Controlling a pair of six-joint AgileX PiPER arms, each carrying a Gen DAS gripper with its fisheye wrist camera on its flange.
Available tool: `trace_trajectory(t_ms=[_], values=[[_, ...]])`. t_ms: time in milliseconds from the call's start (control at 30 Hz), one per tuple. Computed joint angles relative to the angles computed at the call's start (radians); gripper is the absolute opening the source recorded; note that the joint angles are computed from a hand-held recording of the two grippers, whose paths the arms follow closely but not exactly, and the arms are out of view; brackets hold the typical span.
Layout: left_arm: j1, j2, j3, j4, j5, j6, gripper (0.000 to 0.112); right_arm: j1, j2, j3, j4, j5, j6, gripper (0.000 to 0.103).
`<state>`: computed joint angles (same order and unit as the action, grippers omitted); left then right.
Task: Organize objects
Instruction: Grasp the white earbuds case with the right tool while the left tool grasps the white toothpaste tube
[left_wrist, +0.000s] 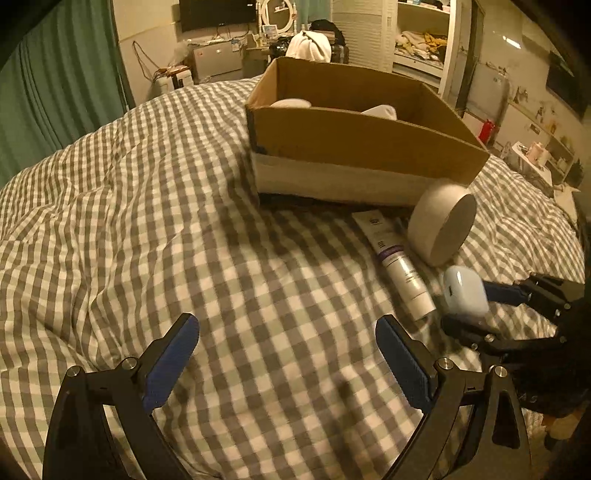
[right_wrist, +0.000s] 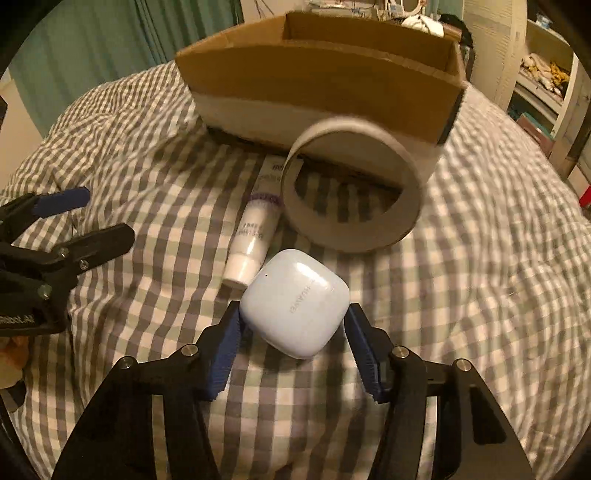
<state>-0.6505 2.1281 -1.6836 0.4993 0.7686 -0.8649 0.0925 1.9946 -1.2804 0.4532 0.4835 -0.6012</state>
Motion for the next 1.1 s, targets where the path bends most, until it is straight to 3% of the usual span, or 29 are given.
trace_trajectory(t_ms=[100,233,300,467,600,667,733,800,900,967,1100], values=[[-0.006,0.054,-0.096,-0.029,0.028,0.043,0.099,-0.012,-0.019,-0.012,-0.102,-0.008,0.076,0.056],[-0.014,0.162,-0.272,-0.068,0.062,0.109,0.099,-0.036,-0.002,-0.062,-0.402,-0.014,0.328,0.056],[-0.018,0.229,-0.379,-0.086,0.083,0.139,0.099,-0.061,0.013,-0.081,-0.477,-0.007,0.402,0.056],[-0.023,0.369,-0.590,-0.132,0.149,0.203,0.096,-0.107,0.049,-0.125,-0.349,0.033,0.313,0.056],[-0.012,0.427,-0.663,-0.192,0.179,0.256,0.068,-0.110,0.042,-0.119,-0.298,0.022,0.274,0.063],[-0.011,0.436,-0.670,-0.190,0.173,0.269,0.059,-0.094,0.057,-0.136,-0.298,0.020,0.296,0.064],[-0.009,0.436,-0.668,-0.207,0.152,0.289,0.036,-0.087,0.069,-0.146,-0.302,0.014,0.310,0.064],[-0.004,0.434,-0.663,-0.237,0.142,0.315,0.028,-0.076,0.092,-0.168,-0.351,0.025,0.356,0.064],[-0.003,0.396,-0.592,-0.257,0.104,0.318,0.026,-0.095,0.116,-0.190,-0.348,0.055,0.347,0.063],[0.004,0.356,-0.528,-0.276,0.077,0.317,0.026,-0.099,0.111,-0.187,-0.333,0.053,0.336,0.055],[0.005,0.267,-0.386,-0.265,0.022,0.287,0.026,-0.102,0.075,-0.157,-0.281,0.025,0.281,0.055]])
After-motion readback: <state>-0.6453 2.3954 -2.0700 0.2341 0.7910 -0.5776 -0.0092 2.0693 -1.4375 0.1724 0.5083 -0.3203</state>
